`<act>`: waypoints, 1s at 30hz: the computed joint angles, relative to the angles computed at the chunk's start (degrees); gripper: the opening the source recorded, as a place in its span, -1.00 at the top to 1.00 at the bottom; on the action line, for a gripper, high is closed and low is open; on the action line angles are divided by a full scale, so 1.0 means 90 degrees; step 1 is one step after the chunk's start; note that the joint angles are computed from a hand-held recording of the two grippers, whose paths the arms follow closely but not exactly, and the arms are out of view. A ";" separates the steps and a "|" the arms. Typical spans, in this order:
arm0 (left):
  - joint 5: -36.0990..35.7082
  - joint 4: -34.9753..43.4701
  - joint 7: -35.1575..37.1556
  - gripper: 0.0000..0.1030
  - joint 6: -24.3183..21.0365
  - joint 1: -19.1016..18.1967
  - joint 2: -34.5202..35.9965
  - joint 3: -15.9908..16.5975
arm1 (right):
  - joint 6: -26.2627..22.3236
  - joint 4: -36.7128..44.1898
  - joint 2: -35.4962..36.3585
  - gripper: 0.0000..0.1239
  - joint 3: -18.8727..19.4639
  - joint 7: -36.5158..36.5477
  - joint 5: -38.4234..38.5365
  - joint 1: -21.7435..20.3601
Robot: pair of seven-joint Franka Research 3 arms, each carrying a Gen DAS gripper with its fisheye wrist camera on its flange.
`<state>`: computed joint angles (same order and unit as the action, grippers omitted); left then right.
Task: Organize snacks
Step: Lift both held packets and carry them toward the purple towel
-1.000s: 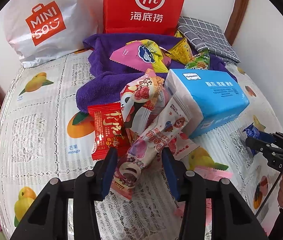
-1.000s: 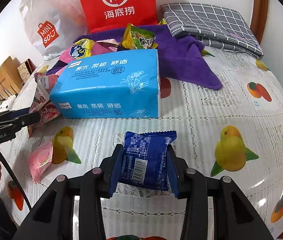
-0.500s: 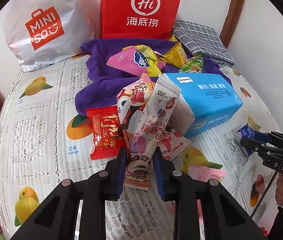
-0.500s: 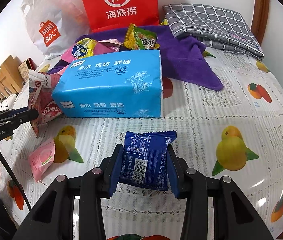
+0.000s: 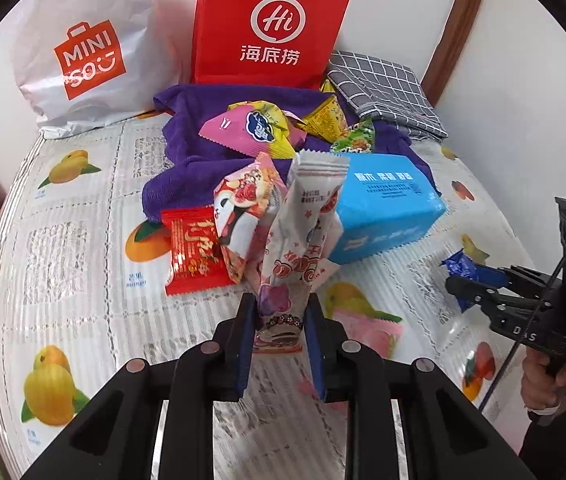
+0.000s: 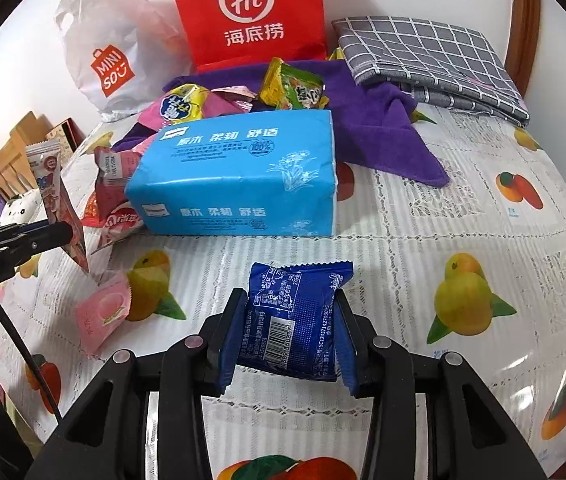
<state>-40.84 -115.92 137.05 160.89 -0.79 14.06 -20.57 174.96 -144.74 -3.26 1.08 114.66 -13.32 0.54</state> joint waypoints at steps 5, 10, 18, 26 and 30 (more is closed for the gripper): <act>0.0038 -0.0307 -0.0142 0.56 -0.0047 -0.0052 -0.0259 0.0075 | 0.0064 -0.0101 -0.0032 0.33 -0.0042 -0.0507 0.0483 0.0164; 0.0014 -0.0495 -0.0239 0.56 -0.0268 -0.0175 -0.0433 0.0260 | 0.0085 -0.0166 -0.0024 0.33 -0.0100 -0.1353 0.1319 0.0361; 0.0141 -0.0442 -0.0593 0.56 -0.0051 -0.0261 -0.0165 0.0274 | 0.0230 -0.0123 0.0225 0.32 -0.0160 -0.2158 0.2274 0.0539; 0.0956 -0.0283 -0.1301 0.56 0.0135 -0.0199 0.0200 0.0163 | 0.0386 -0.0133 0.0283 0.29 -0.0169 -0.1130 0.0779 0.0350; 0.1314 -0.0287 -0.1531 0.55 0.0294 -0.0142 0.0267 0.0070 | 0.0224 -0.0106 0.0226 0.16 -0.0172 -0.0161 -0.0503 0.0195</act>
